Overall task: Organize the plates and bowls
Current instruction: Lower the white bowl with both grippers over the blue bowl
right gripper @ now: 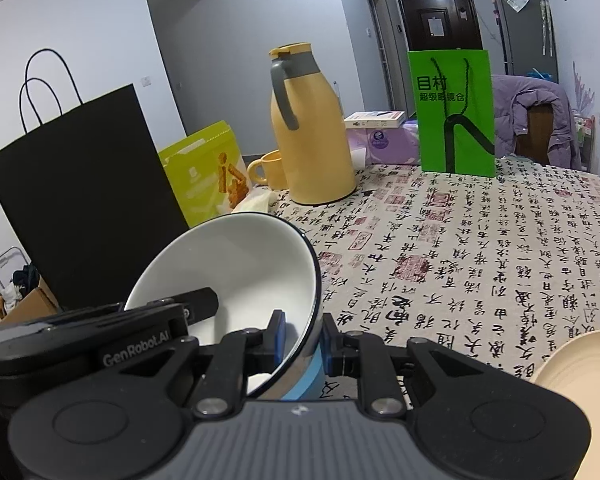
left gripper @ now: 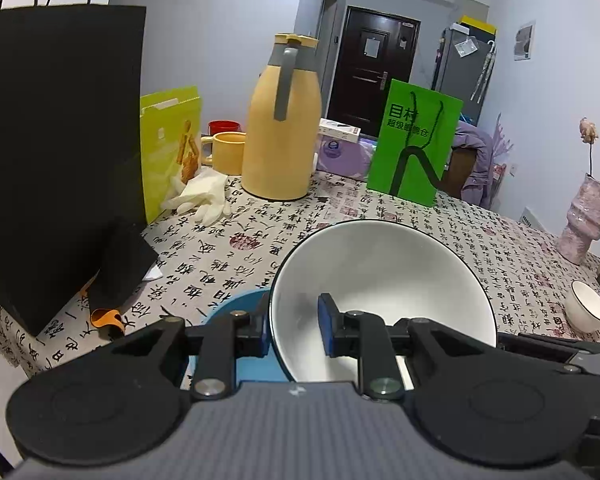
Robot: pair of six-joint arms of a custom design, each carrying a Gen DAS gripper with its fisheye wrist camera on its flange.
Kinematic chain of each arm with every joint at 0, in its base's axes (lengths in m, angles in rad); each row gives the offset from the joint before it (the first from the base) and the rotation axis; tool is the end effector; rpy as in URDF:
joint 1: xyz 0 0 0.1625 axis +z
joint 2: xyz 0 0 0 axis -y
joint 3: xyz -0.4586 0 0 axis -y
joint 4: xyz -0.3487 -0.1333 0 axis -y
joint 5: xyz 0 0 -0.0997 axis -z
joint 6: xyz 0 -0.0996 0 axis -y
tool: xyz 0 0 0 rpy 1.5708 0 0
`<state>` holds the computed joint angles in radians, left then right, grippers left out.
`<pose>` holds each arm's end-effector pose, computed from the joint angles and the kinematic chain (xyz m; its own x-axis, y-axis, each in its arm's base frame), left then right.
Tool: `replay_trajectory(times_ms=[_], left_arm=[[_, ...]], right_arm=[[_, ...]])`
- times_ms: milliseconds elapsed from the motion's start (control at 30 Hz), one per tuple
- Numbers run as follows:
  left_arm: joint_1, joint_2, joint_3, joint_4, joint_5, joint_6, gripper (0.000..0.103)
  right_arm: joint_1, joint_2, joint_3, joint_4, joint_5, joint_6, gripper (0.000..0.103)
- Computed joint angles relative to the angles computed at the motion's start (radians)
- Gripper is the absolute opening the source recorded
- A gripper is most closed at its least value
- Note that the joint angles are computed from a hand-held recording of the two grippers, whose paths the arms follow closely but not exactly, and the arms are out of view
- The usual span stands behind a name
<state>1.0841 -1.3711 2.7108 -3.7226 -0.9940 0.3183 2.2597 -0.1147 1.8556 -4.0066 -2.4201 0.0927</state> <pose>0.0255 -0.3529 0.2875 -0.7788 0.2304 -0.5835 0.5954 0.5643 -0.5719 0.3727 -0.3606 -0.1154 -0.8572 0.0063 0.5150 -0.4107 0.5949 -0.6909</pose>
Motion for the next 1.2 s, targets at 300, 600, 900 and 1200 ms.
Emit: replay_trajectory(times_ms=[300,600,900,1200], left_arm=[[0.063,0.009,-0.037,0.017,-0.035,0.024,0.022],[0.114,0.028,-0.074,0.040,-0.067,0.044,0.022],[0.153,0.050,-0.101,0.061,-0.090,0.052,0.022],[0.182,0.065,-0.121,0.078,-0.104,0.059,0.022]], right_arm=[[-0.020,0.012,-0.036,0.049,0.022,0.002,0.018],[-0.044,0.019,-0.055,0.080,0.043,0.007,0.018],[-0.063,0.026,-0.071,0.107,0.056,0.014,0.018],[-0.078,0.033,-0.077,0.123,0.069,0.020,0.018]])
